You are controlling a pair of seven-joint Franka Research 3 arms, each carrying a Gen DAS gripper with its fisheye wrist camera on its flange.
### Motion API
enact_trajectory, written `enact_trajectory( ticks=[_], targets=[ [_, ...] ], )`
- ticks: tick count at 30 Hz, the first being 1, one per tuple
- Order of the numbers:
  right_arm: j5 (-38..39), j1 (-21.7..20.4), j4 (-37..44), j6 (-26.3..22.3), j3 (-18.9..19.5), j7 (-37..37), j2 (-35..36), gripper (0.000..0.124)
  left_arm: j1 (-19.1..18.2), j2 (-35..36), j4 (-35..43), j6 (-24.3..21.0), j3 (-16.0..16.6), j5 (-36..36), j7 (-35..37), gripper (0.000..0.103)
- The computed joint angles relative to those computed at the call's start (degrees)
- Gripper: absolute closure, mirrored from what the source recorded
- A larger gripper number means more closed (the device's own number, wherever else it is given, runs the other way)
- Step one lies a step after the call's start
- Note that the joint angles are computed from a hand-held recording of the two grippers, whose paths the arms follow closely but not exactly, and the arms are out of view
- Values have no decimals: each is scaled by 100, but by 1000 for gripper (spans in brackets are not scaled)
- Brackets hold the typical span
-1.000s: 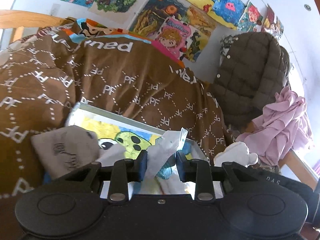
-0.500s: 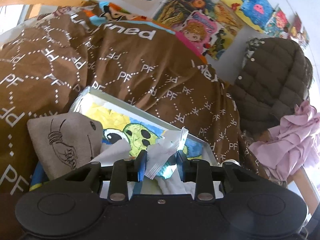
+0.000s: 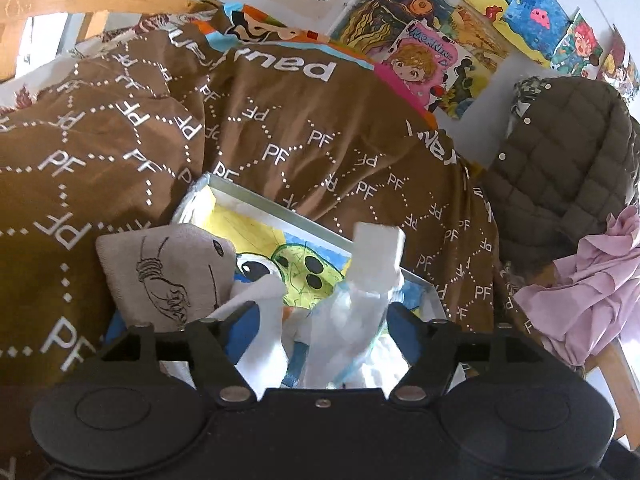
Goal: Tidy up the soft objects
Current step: 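Lift both open tools up and back away from the grey tray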
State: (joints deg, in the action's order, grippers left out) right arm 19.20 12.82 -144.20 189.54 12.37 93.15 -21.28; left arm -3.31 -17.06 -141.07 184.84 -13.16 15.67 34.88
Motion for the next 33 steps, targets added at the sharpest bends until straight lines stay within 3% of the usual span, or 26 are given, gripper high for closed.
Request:
enact_trajectory(
  ticks=[11, 14, 21, 24, 33],
  targets=[
    [37, 94, -573, 216, -119, -50, -1008, 33, 586, -995, -350, -282, -706, 393, -546, 9],
    [21, 33, -757, 353, -24, -116, -1322, 28, 921, -1518, -540, -287, -1068, 571, -738, 3],
    [18, -99, -1224, 512, 187, -298, -2164, 21, 1212, -2790, -947, -324, -1537, 855, -922, 1],
    [45, -92, -1405, 400, 196, -285, -2535, 21, 1167, -3301, -1112, -401, -1619, 944, -954, 1],
    [37, -91, -2131, -303, 215, 96, -3953, 21, 556, -4591, -1630, -1001, -1630, 981, -1223, 1]
  ],
)
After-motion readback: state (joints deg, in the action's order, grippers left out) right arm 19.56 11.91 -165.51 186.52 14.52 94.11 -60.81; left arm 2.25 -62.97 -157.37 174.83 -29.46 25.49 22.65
